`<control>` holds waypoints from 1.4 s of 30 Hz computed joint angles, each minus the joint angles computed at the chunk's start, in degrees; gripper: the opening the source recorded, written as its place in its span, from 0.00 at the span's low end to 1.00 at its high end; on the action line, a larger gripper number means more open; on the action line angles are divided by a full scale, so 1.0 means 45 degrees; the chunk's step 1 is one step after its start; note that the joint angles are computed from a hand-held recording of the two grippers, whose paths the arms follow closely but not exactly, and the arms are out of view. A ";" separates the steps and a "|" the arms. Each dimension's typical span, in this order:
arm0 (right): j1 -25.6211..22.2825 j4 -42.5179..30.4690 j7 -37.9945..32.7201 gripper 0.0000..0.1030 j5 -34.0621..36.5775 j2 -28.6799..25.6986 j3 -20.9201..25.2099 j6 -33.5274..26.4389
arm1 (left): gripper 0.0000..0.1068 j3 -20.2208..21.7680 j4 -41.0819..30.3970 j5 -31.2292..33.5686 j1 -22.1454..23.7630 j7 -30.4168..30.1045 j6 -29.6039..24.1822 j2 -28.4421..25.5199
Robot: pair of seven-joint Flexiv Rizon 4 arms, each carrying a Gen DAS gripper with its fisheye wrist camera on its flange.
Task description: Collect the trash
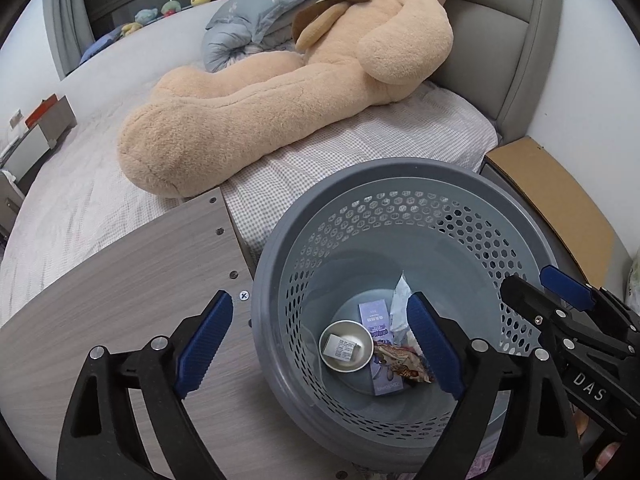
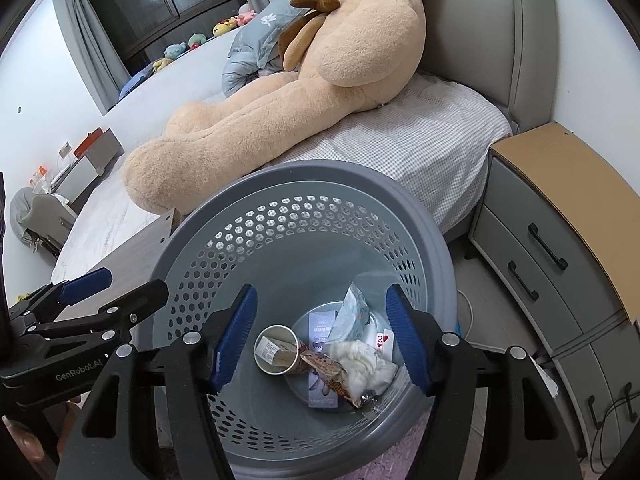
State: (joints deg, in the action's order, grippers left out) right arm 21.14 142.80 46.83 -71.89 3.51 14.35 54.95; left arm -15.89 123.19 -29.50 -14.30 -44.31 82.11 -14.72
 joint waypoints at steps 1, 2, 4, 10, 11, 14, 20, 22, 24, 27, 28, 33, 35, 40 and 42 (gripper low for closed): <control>-0.0001 -0.0003 -0.0013 0.62 0.0003 -0.0003 -0.0001 0.0002 | 0.83 -0.0004 0.0008 -0.0019 0.0016 -0.0002 0.0011 0.0016; 0.0006 -0.0011 -0.0046 0.62 0.0046 -0.0011 0.0007 -0.0007 | 0.84 -0.0013 0.0026 -0.0046 0.0034 0.0007 0.0029 0.0040; 0.0034 -0.0037 -0.0116 0.62 0.0155 -0.0014 0.0029 -0.0003 | 0.85 0.0055 0.0065 0.0006 -0.0018 -0.0107 0.0136 0.0089; 0.0085 -0.0052 -0.0082 0.65 0.0276 0.0016 0.0076 -0.0051 | 0.88 0.0083 0.0136 -0.0016 0.0046 -0.0223 0.0216 0.0214; 0.0099 -0.0050 -0.0063 0.65 0.0285 0.0022 0.0091 -0.0075 | 0.88 0.0102 0.0142 -0.0008 0.0049 -0.0236 0.0194 0.0233; 0.0127 -0.0068 -0.0126 0.65 0.0373 0.0025 0.0104 -0.0107 | 0.89 0.0131 0.0171 -0.0041 0.0062 -0.0252 0.0175 0.0288; 0.0288 -0.0198 -0.0398 0.65 0.0688 -0.0001 0.0209 -0.0345 | 0.90 0.0014 0.0282 -0.0469 0.0161 -0.0020 0.0231 0.0420; 0.0356 -0.0256 -0.0501 0.65 0.0792 -0.0004 0.0247 -0.0447 | 0.90 0.0043 0.0296 -0.0533 0.0126 0.0026 0.0263 0.0440; 0.0409 -0.0294 -0.0533 0.65 0.0843 -0.0003 0.0273 -0.0524 | 0.90 0.0038 0.0316 -0.0639 0.0138 0.0124 0.0258 0.0475; 0.0483 -0.0335 -0.0570 0.65 0.0933 -0.0001 0.0307 -0.0633 | 0.90 0.0080 0.0338 -0.0717 0.0096 0.0192 0.0260 0.0500; 0.0499 -0.0346 -0.0571 0.65 0.0948 -0.0007 0.0309 -0.0652 | 0.90 0.0095 0.0336 -0.0729 0.0080 0.0200 0.0260 0.0499; 0.0564 -0.0383 -0.0582 0.65 0.1028 0.0006 0.0334 -0.0761 | 0.90 0.0111 0.0374 -0.0850 0.0070 0.0277 0.0291 0.0559; 0.0580 -0.0395 -0.0627 0.65 0.1036 0.0019 0.0338 -0.0803 | 0.90 0.0120 0.0391 -0.0923 0.0068 0.0331 0.0291 0.0600; 0.0610 -0.0415 -0.0638 0.65 0.1077 0.0064 0.0362 -0.0889 | 0.90 0.0216 0.0392 -0.0937 -0.0009 0.0336 0.0293 0.0627; 0.0615 -0.0419 -0.0652 0.65 0.1095 0.0074 0.0368 -0.0904 | 0.90 0.0234 0.0387 -0.0904 -0.0037 0.0314 0.0325 0.0614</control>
